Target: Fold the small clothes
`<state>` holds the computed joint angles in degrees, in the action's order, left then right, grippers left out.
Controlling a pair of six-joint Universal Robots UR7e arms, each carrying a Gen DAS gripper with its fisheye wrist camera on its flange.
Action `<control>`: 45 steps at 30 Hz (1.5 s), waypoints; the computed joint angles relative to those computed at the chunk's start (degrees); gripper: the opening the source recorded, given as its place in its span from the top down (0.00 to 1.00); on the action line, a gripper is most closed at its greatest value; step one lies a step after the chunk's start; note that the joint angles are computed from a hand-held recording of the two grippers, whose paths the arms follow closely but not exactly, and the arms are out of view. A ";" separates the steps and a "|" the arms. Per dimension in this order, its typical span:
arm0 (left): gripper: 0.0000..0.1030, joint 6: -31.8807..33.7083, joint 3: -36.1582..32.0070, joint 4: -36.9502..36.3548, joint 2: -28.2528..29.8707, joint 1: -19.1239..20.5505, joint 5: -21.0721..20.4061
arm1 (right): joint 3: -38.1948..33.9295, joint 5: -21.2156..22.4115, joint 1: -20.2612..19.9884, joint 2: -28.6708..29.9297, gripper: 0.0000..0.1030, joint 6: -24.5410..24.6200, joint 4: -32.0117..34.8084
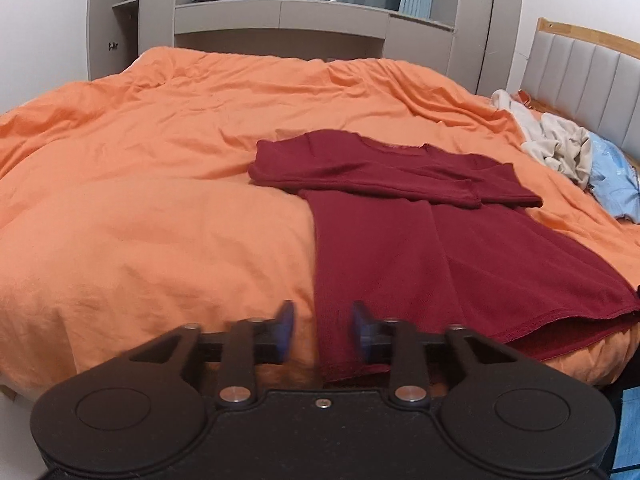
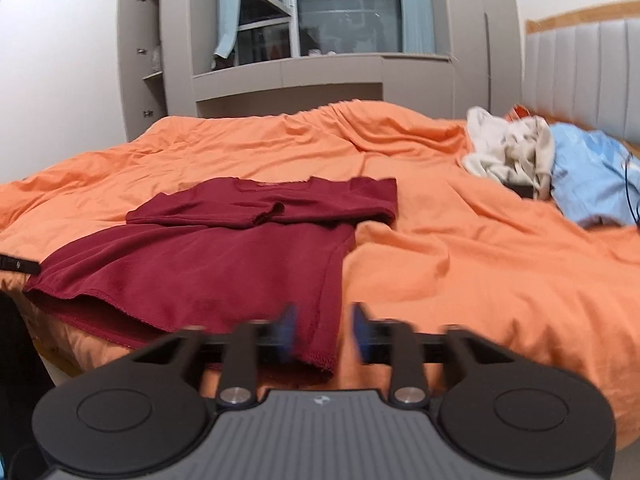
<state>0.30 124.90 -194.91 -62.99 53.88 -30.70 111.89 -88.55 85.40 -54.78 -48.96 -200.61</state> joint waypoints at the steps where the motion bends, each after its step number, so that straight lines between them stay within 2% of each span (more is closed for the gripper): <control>1: 0.45 0.53 -0.07 -1.03 0.26 -0.27 0.02 | 0.33 0.67 -0.04 -0.34 0.25 -1.32 0.46; 2: 0.34 1.32 -0.12 -2.34 0.71 -0.63 0.48 | 0.72 1.42 -0.09 -0.69 0.12 -2.98 0.88; 3: 0.28 2.52 -0.29 -3.99 1.32 -0.96 1.29 | 1.22 2.06 -0.08 -0.90 0.08 -4.69 0.68; 5: 0.11 6.78 -0.99 -8.94 3.33 -1.73 3.74 | 1.89 2.11 0.34 -1.20 0.02 -8.60 0.89; 7: 0.04 11.03 -2.04 -12.78 5.18 -2.24 5.58 | 2.45 0.46 1.14 -0.88 0.00 -13.53 0.12; 11: 0.01 13.64 -2.72 -14.36 6.29 -2.45 4.82 | 2.57 -5.58 3.07 1.74 0.00 -22.98 -3.43; 14: 0.01 12.65 -2.94 -11.79 6.35 -2.20 3.50 | 2.20 -9.72 4.42 5.77 0.00 -29.71 -11.02; 18: 0.01 12.60 -3.00 -10.30 6.95 -2.09 1.15 | 1.17 -11.52 5.05 11.21 0.00 -40.30 -20.22; 21: 0.01 15.69 -2.43 -12.48 7.45 -2.31 -1.82 | 0.90 -11.25 5.07 13.41 0.06 -44.53 -22.62; 26: 0.01 20.42 -1.49 -14.38 8.49 -2.58 -7.92 | 0.90 -7.76 4.56 13.54 0.38 -41.70 -23.50; 28: 0.01 21.33 -1.70 -13.69 8.97 -2.33 -9.84 | 0.93 -6.22 4.10 12.59 0.46 -40.60 -22.28; 30: 0.01 22.20 -1.92 -13.17 9.35 -2.10 -11.20 | 0.96 -4.48 3.84 11.93 0.62 -39.17 -21.52; 32: 0.01 23.40 -2.21 -12.85 9.93 -1.96 -12.05 | 0.91 -3.00 3.68 11.09 0.90 -36.78 -20.16; 38: 0.01 26.96 -2.92 -13.01 11.73 -2.18 -10.65 | -0.44 1.17 3.41 8.03 0.93 -25.54 -15.48; 40: 0.01 27.63 -3.24 -13.03 12.36 -2.29 -9.16 | -1.06 2.45 3.35 7.59 0.93 -23.17 -15.29; 43: 0.01 28.17 -4.75 -13.22 14.32 -2.73 -3.46 | -1.70 3.30 3.32 7.78 0.93 -22.05 -16.90; 45: 0.07 27.43 -6.00 -12.55 15.25 -2.69 0.44 | -1.82 3.69 3.15 7.79 0.93 -21.22 -17.74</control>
<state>27.73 118.89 -207.46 -47.74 51.19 -30.26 110.07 -84.86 88.56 -46.99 -70.18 -218.35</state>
